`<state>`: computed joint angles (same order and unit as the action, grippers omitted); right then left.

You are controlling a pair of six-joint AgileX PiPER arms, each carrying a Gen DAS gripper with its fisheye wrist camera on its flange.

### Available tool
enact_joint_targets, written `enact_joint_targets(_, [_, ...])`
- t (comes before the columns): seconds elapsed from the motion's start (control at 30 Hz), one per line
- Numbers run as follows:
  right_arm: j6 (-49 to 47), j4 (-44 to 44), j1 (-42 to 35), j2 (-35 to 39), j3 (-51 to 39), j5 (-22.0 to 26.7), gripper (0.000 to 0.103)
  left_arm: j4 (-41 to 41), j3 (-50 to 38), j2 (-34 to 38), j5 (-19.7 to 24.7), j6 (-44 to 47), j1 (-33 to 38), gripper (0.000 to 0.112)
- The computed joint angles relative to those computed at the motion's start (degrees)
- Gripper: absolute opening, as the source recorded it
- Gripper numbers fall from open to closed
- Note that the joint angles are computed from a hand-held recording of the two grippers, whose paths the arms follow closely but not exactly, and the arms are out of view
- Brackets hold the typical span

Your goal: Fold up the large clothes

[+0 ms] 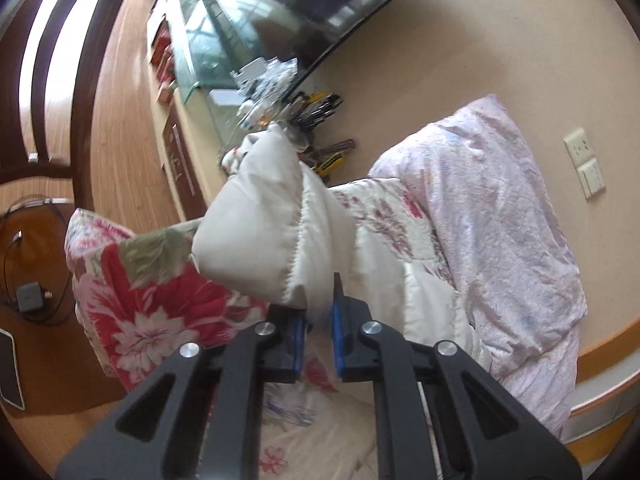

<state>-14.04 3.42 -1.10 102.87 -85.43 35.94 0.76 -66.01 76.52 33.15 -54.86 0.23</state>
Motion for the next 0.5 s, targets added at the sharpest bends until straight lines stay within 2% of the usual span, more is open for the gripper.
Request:
enact_joint_targets(0.07, [-1.7, 1.0, -0.8, 0.2, -2.3, 3.2, 0.062, 4.3, -6.3, 0.4, 2.5, -0.5, -4.6, 0.011])
enact_joint_targets(0.17, [-9.0, 14.1, -7.1, -1.2, -5.3, 10.2, 0.064, 13.1, -17.8, 3.3, 7.1, -1.3, -14.4, 0.012])
enact_joint_targets(0.27, [-13.0, 21.2, -13.2, -5.0, -4.1, 12.0, 0.076, 17.3, -29.4, 8.8, 10.1, 1.3, -23.6, 0.012])
enact_joint_targets(0.4, [-18.0, 26.4, -21.5, -8.8, -2.8, 13.6, 0.081, 14.2, -44.2, 18.5, 12.3, 8.8, -32.2, 0.012])
enact_joint_targets(0.5, [-19.3, 27.2, -26.8, -9.1, -3.7, 15.9, 0.081, 8.9, -55.6, 26.9, 14.1, 14.8, -36.7, 0.012])
